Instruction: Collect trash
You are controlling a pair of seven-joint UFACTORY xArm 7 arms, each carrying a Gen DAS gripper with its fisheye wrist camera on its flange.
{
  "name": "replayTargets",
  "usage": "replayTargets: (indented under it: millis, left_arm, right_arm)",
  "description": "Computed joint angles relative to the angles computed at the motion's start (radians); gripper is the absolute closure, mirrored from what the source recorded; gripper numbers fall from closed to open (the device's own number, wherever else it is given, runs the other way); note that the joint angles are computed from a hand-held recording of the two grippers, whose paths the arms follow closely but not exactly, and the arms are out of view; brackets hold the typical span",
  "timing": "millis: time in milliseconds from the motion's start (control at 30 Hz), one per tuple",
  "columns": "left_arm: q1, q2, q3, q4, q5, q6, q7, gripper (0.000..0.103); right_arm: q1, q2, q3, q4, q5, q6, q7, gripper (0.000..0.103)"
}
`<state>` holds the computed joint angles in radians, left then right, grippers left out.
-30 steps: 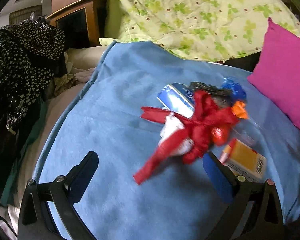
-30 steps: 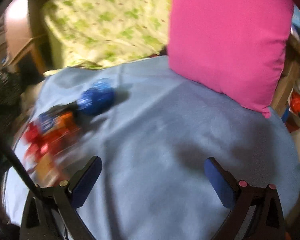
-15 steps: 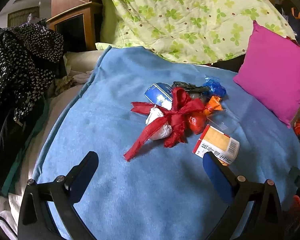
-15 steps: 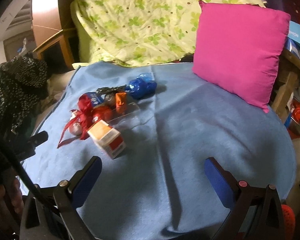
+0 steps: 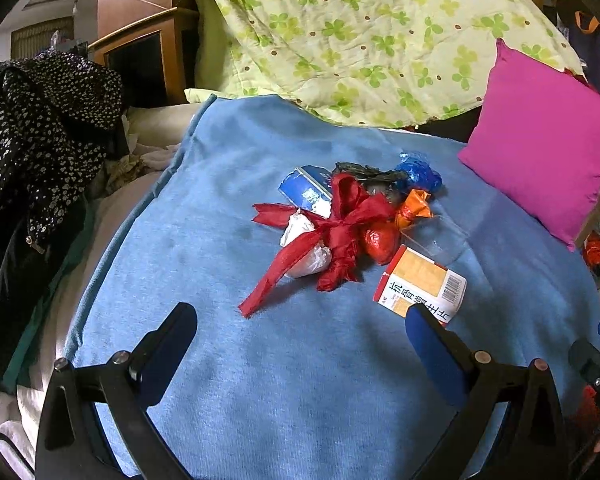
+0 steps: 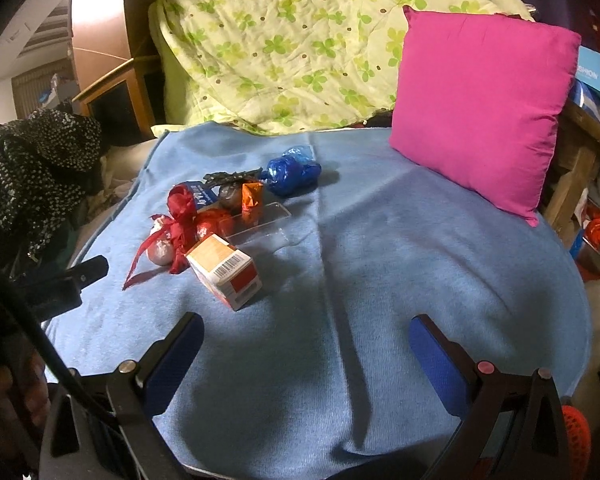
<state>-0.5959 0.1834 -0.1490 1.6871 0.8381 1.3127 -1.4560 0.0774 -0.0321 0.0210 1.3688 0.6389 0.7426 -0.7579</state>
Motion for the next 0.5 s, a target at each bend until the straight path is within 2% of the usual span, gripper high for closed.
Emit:
replayTargets:
  millis: [500]
  left_arm:
    - [-0.001,0.001,0.001,-0.004,-0.007,-0.015,-0.003,0.000]
  right_arm:
    - [0.002,-0.008,-0.001,-0.013,-0.006,-0.005,-0.008,0.000]
